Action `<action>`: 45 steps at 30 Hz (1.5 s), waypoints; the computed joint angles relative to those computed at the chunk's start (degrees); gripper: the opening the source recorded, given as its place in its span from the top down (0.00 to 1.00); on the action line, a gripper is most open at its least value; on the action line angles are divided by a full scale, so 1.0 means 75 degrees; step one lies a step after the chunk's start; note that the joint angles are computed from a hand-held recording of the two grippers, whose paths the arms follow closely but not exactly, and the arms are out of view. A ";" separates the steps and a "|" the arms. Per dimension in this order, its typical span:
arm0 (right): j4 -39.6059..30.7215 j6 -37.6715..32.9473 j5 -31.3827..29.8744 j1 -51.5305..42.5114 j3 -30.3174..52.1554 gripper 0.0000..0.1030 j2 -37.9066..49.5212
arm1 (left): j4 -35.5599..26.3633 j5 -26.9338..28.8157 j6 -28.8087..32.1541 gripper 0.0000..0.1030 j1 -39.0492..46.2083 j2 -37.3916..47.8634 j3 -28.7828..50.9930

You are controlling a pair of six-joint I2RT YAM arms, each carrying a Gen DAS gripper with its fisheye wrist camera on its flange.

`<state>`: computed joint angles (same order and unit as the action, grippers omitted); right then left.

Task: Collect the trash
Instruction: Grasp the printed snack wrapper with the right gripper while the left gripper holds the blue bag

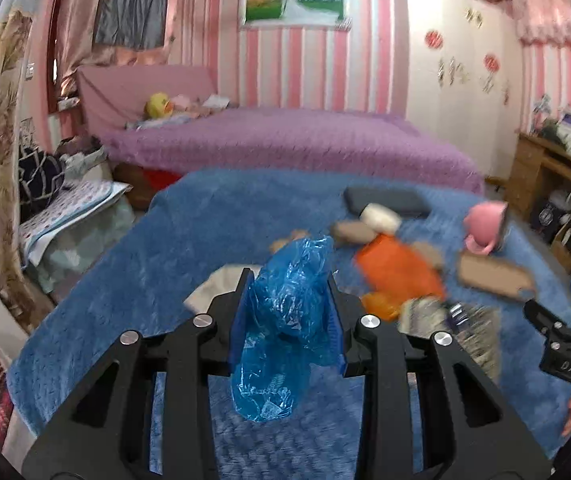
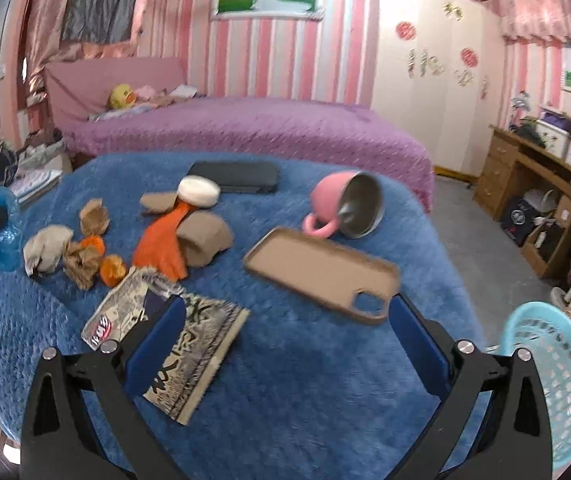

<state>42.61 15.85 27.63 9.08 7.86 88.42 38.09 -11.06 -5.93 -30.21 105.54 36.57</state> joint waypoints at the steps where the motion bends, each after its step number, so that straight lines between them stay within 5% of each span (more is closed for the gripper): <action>1: 0.0139 0.0003 -0.0058 0.0016 0.0122 0.04 0.0330 | 0.0059 -0.0078 0.0035 0.69 0.0065 0.0139 0.0081; 7: 0.0185 -0.0169 -0.0221 0.0152 0.1041 0.09 0.1775 | 0.0177 -0.0012 -0.0036 0.69 0.0273 0.0258 0.0136; 13: -0.0228 -0.0204 -0.1322 -0.0326 0.1586 0.30 0.2339 | 0.0292 -0.0376 0.0246 0.69 0.0125 0.0370 0.0166; 15: -0.0261 -0.0232 -0.1901 -0.0576 0.1683 0.50 0.2476 | 0.0275 -0.0266 0.0185 0.69 0.0167 0.0347 0.0169; 20: 0.0115 -0.0381 -0.2509 -0.0871 0.1462 0.74 0.2433 | 0.0286 -0.0326 0.0139 0.69 0.0094 0.0325 0.0145; 27: 0.0413 -0.0527 -0.2332 -0.1003 0.0865 0.87 0.1735 | 0.0372 -0.0377 -0.0004 0.69 0.0017 0.0237 -0.0028; 38: 0.0395 -0.0714 -0.3029 -0.1512 0.0653 0.86 0.1745 | 0.0393 -0.0604 -0.0028 0.69 -0.0237 0.0253 -0.0072; 40: 0.0309 -0.0600 -0.3030 -0.1504 0.0795 0.71 0.1934 | 0.0398 -0.0631 -0.0026 0.69 -0.0253 0.0252 -0.0079; 42: 0.0292 -0.0478 -0.2858 -0.1422 0.0902 0.38 0.2104 | 0.0359 -0.0626 -0.0036 0.69 -0.0268 0.0247 -0.0064; 45: 0.0110 -0.0387 -0.2802 -0.1373 0.1139 0.38 0.2303 | 0.0343 -0.0636 -0.0046 0.69 -0.0274 0.0237 -0.0058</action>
